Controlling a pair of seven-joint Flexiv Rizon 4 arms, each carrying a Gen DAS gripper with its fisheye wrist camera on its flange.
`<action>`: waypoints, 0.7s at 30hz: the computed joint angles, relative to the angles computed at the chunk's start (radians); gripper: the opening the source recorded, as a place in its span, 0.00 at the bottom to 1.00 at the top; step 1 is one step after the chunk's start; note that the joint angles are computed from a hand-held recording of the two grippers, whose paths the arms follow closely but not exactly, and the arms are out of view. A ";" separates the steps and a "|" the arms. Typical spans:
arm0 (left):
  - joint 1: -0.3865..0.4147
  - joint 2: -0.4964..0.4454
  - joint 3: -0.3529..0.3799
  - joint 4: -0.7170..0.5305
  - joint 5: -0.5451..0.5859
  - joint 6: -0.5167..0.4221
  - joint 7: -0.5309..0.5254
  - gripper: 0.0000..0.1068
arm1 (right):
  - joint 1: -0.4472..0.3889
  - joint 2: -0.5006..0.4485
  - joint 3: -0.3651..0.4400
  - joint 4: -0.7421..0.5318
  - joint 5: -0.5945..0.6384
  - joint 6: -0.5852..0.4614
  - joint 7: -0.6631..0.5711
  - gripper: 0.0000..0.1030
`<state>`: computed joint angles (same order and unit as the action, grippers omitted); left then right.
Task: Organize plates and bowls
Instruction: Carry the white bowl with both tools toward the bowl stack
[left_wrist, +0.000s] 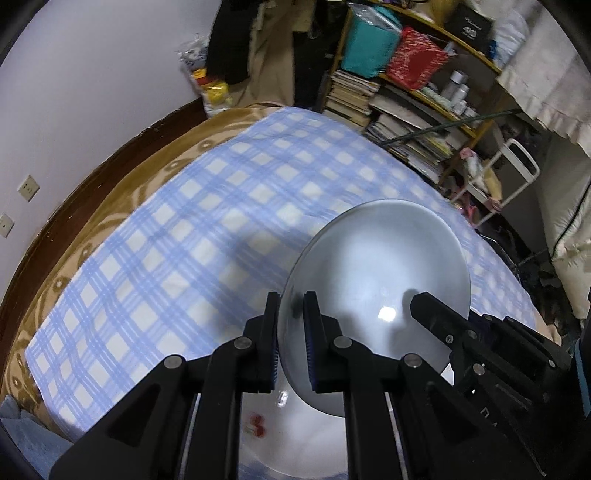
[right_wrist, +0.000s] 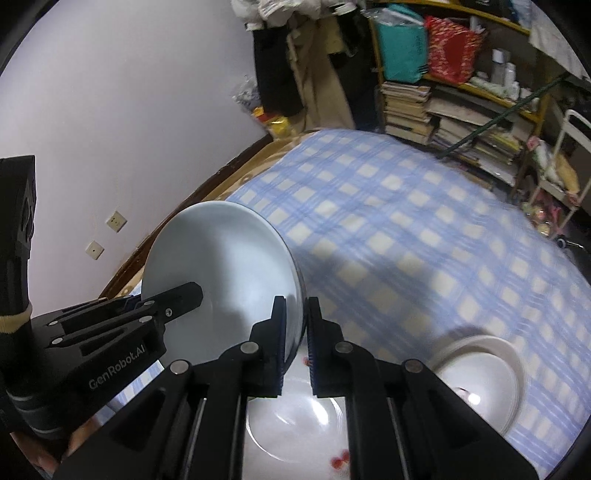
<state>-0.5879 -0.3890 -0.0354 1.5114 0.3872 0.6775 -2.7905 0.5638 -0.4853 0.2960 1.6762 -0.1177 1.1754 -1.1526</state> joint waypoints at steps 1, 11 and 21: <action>-0.008 -0.008 -0.003 -0.020 0.005 -0.011 -0.002 0.12 | -0.005 0.016 -0.005 0.016 0.000 0.004 0.004 0.11; -0.102 -0.096 -0.006 -0.228 0.048 -0.123 0.004 0.12 | -0.065 0.160 -0.020 0.181 0.001 0.081 0.024 0.11; -0.168 -0.207 0.012 -0.418 0.035 -0.205 0.071 0.12 | -0.125 0.237 -0.021 0.279 0.031 0.122 0.013 0.11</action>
<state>-0.7555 -0.5961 -0.0239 1.0929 0.4218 0.4726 -2.7199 0.4385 -0.2484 0.2754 1.9549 -0.0871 1.2973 -1.1392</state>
